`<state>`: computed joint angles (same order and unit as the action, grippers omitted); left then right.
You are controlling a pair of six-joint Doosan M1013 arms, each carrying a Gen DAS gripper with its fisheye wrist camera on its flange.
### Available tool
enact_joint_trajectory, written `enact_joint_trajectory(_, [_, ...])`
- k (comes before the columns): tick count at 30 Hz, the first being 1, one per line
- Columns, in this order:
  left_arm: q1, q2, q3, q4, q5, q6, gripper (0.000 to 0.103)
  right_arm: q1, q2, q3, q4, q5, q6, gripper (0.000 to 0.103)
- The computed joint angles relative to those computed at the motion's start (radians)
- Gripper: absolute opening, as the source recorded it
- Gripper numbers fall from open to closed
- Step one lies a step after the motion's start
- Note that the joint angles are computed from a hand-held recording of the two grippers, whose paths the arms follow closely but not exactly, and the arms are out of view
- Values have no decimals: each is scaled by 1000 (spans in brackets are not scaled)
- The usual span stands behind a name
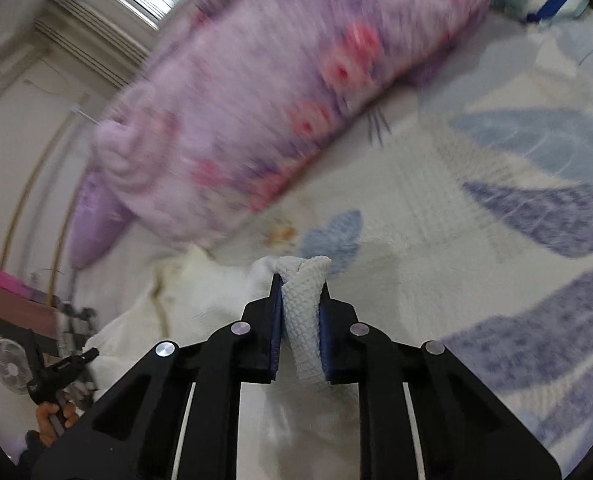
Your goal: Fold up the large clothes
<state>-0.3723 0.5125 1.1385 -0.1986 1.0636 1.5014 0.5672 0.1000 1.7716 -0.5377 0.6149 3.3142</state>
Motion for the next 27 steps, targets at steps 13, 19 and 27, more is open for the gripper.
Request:
enact_joint_trajectory(13, [60,-320,325,-13,57,-34,11,312,-134,40,-28,248,273,14])
enact_joint_trajectory(19, [107,-411,493,-2,171,-174,16,391,-123,65,199,260,328,22])
enact_joint_trajectory(27, [179,-510,639,-171,151,-194,52,509,-86,28,71,329,699,71])
